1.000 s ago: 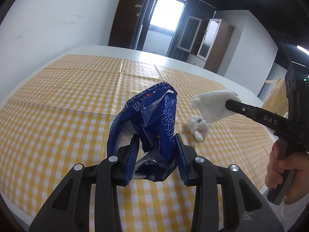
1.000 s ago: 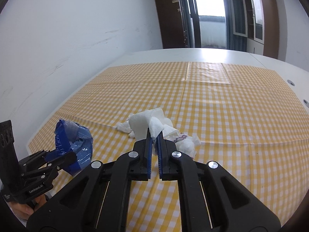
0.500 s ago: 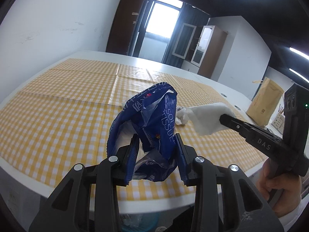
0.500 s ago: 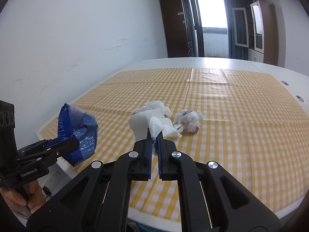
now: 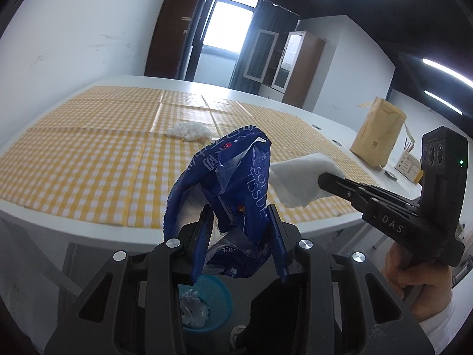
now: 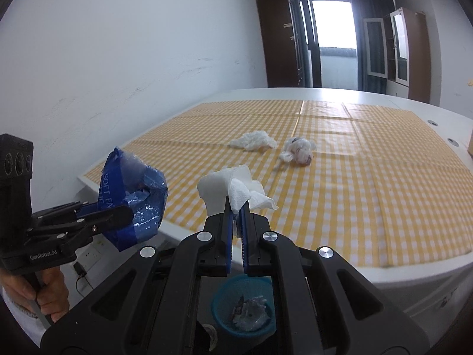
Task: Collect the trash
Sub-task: 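Carry the blue packet and white tissue down over the blue wastebasket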
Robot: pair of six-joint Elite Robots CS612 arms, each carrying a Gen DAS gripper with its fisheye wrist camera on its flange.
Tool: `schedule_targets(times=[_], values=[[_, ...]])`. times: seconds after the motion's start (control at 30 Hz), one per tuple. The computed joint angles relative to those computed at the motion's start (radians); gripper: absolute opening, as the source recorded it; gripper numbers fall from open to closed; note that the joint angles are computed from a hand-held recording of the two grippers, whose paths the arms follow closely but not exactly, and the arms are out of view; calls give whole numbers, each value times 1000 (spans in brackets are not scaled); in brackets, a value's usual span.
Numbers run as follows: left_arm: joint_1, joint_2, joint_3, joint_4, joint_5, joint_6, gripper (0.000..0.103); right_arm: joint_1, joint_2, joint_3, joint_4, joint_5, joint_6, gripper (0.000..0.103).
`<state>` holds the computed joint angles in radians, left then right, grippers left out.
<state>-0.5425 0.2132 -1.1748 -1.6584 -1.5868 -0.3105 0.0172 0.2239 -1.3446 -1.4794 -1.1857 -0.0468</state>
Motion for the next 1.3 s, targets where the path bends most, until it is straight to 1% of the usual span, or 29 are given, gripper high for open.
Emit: schedule_targets(times=[0.17, 0.37, 0.47, 0.57, 0.67, 0.73, 0.8, 0.9, 0.97, 1.03, 1.1, 1.2, 1.3], values=[[-2, 33, -58, 43, -45, 10, 36, -4, 37, -90, 97, 34, -26, 4], [-8, 71, -133, 110, -58, 41, 36, -17, 71, -178, 183, 48, -60, 4], [-12, 87, -164, 143, -51, 51, 36, -16, 84, -206, 212, 36, -80, 4], [-18, 98, -179, 181, -36, 62, 36, -11, 100, -228, 233, 7, -74, 4], [-18, 113, -188, 204, -50, 66, 36, -3, 116, -244, 270, -8, -91, 4], [-17, 120, -187, 219, -63, 67, 36, 0, 131, -255, 286, -14, -84, 4], [-16, 126, -181, 234, -71, 69, 36, 3, 140, -255, 314, -6, -83, 4], [-12, 135, -170, 254, -85, 59, 36, 13, 145, -240, 351, -22, -96, 4], [-10, 142, -164, 261, -89, 52, 36, 18, 153, -229, 357, -28, -97, 4], [-7, 155, -161, 246, -100, 41, 36, 20, 161, -221, 364, -24, -92, 4], [-8, 165, -146, 235, -91, 41, 36, 22, 171, -213, 362, -14, -88, 4], [-8, 172, -123, 237, -80, 39, 36, 33, 182, -202, 352, -45, -89, 4], [1, 174, -95, 250, -100, 7, 36, 40, 192, -185, 356, -60, -92, 4]])
